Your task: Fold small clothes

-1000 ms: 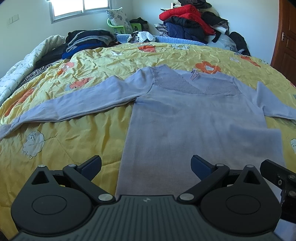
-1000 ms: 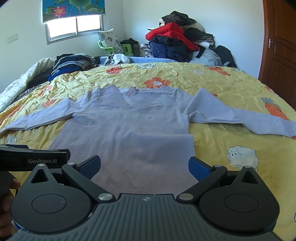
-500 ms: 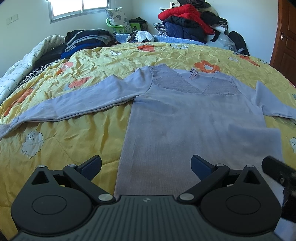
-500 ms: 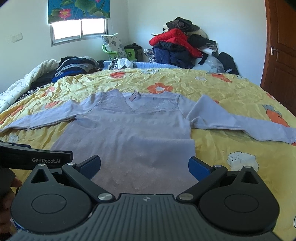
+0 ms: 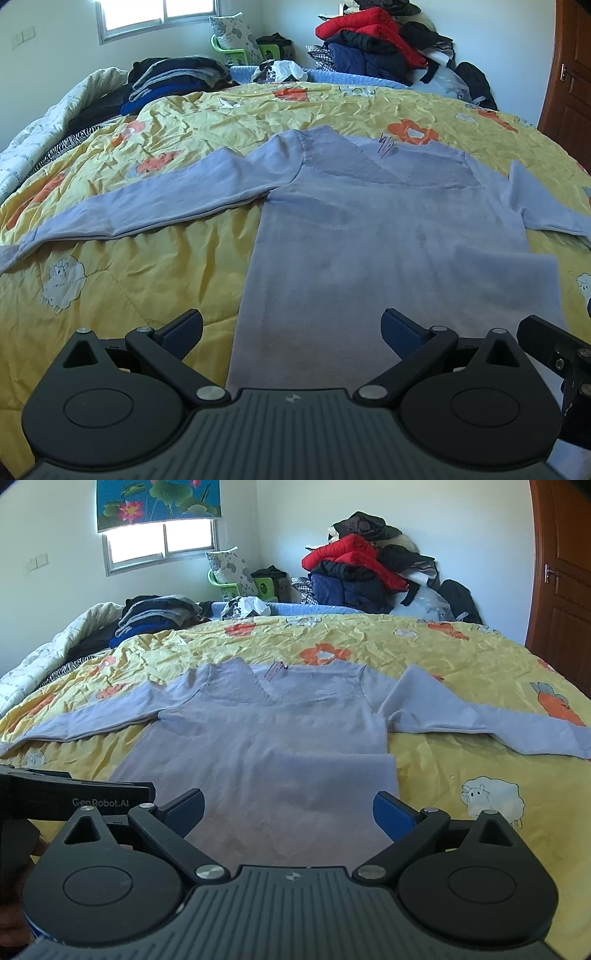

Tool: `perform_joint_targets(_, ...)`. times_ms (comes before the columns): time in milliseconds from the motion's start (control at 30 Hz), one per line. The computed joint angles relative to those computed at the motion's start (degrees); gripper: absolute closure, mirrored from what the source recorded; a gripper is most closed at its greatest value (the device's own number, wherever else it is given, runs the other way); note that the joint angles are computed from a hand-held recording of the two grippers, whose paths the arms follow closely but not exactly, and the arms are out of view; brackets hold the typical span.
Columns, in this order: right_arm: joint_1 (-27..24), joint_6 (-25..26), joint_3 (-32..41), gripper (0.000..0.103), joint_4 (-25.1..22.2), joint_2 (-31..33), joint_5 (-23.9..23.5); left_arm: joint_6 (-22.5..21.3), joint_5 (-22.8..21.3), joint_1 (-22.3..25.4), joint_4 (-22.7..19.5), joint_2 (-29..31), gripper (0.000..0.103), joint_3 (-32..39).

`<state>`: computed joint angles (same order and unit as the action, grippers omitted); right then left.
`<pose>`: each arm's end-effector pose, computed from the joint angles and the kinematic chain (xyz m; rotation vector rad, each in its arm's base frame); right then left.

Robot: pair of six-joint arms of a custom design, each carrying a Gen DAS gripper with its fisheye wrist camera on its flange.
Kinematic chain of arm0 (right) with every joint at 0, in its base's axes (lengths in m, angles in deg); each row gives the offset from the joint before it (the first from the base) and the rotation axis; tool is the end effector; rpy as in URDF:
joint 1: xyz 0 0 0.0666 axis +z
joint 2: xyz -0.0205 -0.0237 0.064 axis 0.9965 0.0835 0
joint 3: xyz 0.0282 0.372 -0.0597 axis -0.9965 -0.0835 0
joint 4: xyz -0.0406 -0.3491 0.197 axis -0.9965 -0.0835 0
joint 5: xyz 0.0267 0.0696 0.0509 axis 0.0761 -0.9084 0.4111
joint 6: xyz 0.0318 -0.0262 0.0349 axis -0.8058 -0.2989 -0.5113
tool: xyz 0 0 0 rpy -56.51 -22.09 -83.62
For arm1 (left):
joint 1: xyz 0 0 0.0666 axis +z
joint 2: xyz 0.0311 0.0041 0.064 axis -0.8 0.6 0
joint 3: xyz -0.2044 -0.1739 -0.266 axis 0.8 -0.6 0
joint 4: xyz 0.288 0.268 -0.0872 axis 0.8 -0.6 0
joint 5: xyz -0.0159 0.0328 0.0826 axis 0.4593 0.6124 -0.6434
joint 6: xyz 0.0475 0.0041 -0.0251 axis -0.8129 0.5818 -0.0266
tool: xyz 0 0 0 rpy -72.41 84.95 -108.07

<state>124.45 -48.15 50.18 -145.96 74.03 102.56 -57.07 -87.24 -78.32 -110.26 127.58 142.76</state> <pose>0.2594 0.1778 0.4279 0.5044 2.1188 -0.1850 0.4018 -0.1900 0.4398 0.5695 2.2987 -0.2096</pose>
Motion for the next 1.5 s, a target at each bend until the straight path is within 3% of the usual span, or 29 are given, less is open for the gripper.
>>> perform_joint_targets(600, 0.0, 0.9, -0.8, 0.004, 1.6, -1.0, -0.9, -0.1, 0.2, 0.4, 0.2, -0.1, 0.0, -0.2)
perform_joint_targets(1000, -2.3, 4.0, -2.6, 0.004, 5.7, -3.5, -2.4, 0.2, 2.1, -0.6, 0.3, 1.3, 0.0, 1.8)
perform_joint_targets(1167, -9.5, 3.8, -7.1, 0.004, 9.5, -9.5, -5.0, 0.1, 3.2, -1.9, 1.1, 2.8, 0.0, 3.9)
perform_joint_targets(1367, -22.9, 1.3, -14.8, 0.004, 13.0, -21.0, -10.3, -0.5, 2.6, -3.8, 2.7, 4.6, 0.0, 5.2)
perform_joint_targets(1500, -33.4, -0.7, -18.0, 0.004, 12.9, -26.5, -12.1, -1.1, 2.8, -4.6, 2.5, 5.8, 0.0, 5.8)
